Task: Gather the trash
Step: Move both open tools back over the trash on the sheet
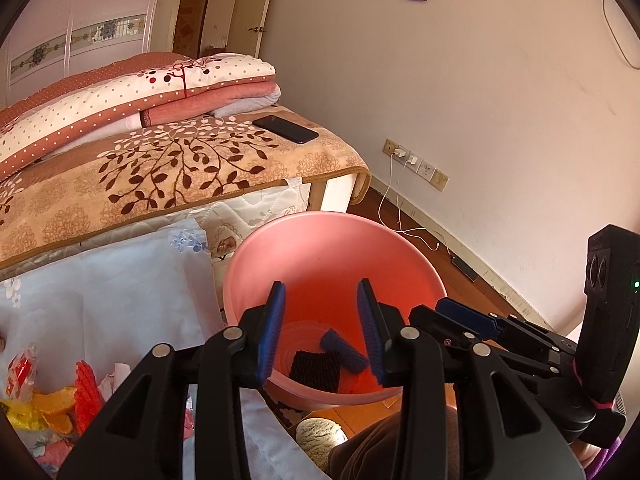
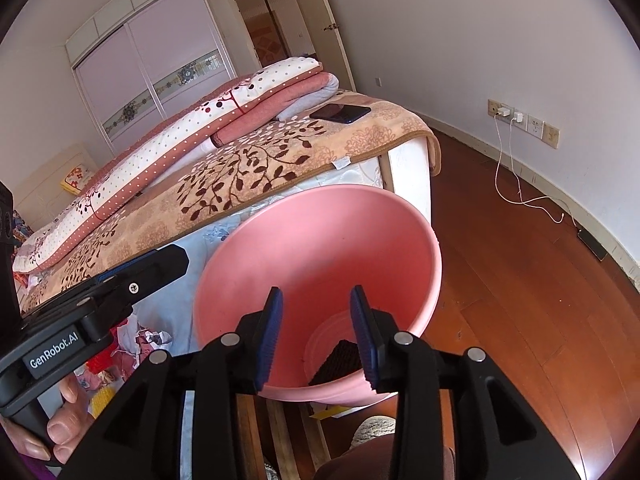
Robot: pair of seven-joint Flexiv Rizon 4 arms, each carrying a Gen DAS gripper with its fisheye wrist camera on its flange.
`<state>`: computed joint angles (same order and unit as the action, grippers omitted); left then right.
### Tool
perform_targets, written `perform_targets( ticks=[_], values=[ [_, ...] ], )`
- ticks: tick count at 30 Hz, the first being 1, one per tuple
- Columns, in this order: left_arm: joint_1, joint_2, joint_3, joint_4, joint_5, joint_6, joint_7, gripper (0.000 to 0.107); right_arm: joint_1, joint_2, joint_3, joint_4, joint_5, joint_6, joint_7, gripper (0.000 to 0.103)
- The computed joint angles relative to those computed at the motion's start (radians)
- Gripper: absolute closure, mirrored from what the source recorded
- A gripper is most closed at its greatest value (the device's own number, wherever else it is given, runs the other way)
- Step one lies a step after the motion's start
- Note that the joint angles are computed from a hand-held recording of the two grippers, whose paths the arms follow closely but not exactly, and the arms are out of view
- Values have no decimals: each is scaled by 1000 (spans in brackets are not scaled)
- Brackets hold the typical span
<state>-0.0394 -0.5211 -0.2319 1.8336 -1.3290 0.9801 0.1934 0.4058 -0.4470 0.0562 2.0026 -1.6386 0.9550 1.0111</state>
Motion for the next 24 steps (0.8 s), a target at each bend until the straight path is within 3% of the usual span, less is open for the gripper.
perform_targets(
  ticks=[10,24],
  values=[
    [10,34,20,21,-79,-2,57,70,46,6,9,-24,22,-58,-22,62],
    [44,52,73,12,-200,12,122,70,143,-68,-9,-148,63,-84,-95,58]
  ],
)
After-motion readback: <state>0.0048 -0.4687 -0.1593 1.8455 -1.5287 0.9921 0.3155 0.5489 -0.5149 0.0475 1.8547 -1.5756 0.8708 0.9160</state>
